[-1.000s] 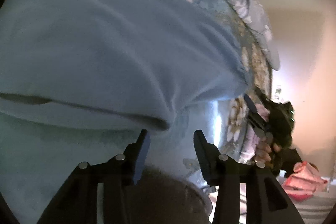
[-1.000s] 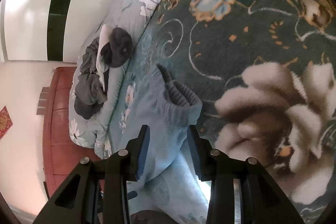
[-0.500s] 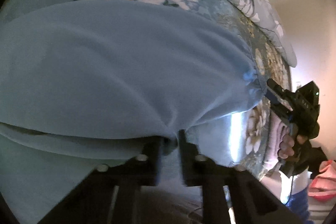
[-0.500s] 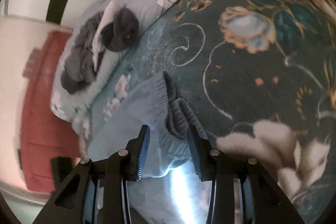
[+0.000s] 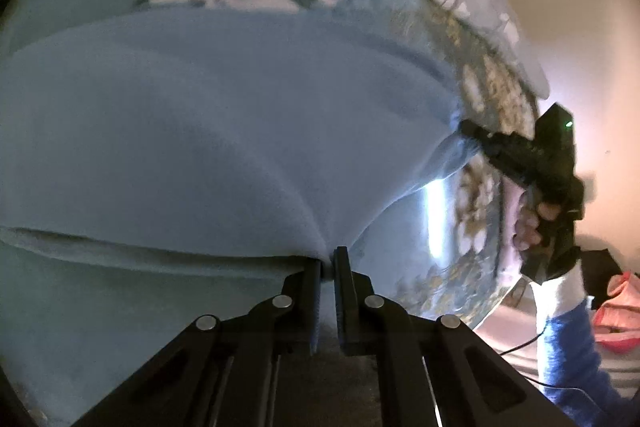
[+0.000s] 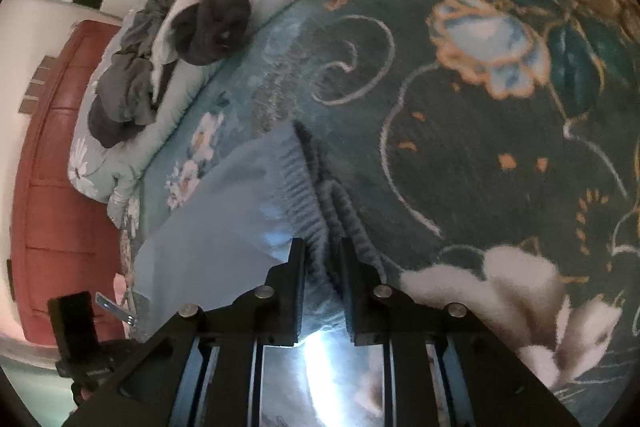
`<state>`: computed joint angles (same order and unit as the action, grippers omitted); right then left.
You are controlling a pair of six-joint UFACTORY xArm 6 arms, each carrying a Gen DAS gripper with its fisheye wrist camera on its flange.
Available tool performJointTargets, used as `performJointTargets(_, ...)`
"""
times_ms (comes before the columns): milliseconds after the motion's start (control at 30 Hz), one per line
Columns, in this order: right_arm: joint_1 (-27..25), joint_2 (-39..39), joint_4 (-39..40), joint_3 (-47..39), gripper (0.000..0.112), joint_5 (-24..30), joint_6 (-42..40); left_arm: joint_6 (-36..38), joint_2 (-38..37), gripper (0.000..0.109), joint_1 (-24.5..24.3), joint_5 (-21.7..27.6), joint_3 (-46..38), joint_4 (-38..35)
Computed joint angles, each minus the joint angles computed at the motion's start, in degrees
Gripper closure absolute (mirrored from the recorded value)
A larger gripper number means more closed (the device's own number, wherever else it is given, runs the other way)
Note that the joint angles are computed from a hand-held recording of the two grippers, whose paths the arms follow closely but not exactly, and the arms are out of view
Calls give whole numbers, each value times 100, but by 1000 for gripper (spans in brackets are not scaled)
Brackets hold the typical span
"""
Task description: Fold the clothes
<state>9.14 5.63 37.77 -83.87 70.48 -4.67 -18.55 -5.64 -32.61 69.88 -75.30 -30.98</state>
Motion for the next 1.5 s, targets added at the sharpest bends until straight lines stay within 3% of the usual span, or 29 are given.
performJointTargets(133, 6, -52, -37, 23, 95, 8, 103, -149, 93, 102, 86, 121, 204, -306)
performJointTargets(267, -3, -235, -231, 19, 95, -53, 183, -54, -289, 100, 276, -16, 557, -676)
performJointTargets(400, -137, -848, 98, 667, 82, -458, 222, -45, -893, 86, 557, -372, 1077, -1053)
performJointTargets(533, -223, -1520, 715, 1664, 75, -793, 458, -365, -2033, 72, 1083, -883, 2058, -1081)
performJointTargets(667, -77, -1739, 1096, 2247, 70, -1030, 814, -1080, -3195, 70, 2083, -930, 3008, -664)
performJointTargets(800, 177, -1587, 1354, 2305, 65, -1498, 1202, -1587, -4135, 69, 3409, -661, 3696, -314)
performJointTargets(867, 317, -1503, 1103, 2243, 65, -1794, 1623, -1597, -4504, 68, 4207, -557, 3963, -273)
performJointTargets(967, 482, -1399, 594, 2119, 65, -2079, 2386, -1372, -4614, 64, 4967, -538, 4110, -217)
performJointTargets(1067, 559, -1250, 170, 1895, 65, -2017, 2850, -848, -4346, 61, 5526, -748, 4145, -487)
performJointTargets(1200, 647, -1160, -383, 1671, 65, -1855, 3269, -305, -3651, 61, 5565, -1253, 4022, -798)
performJointTargets(1367, 766, -1178, -850, 1589, 65, -1700, 3728, 115, -3059, 61, 5100, -2045, 3933, -910)
performJointTargets(1467, 836, -1120, -1032, 1485, 65, -1596, 3883, 203, -3018, 68, 4913, -2584, 4039, -838)
performJointTargets(1500, 851, -1120, -1074, 1469, 65, -1573, 3925, 155, -3009, 82, 4888, -2678, 4063, -815)
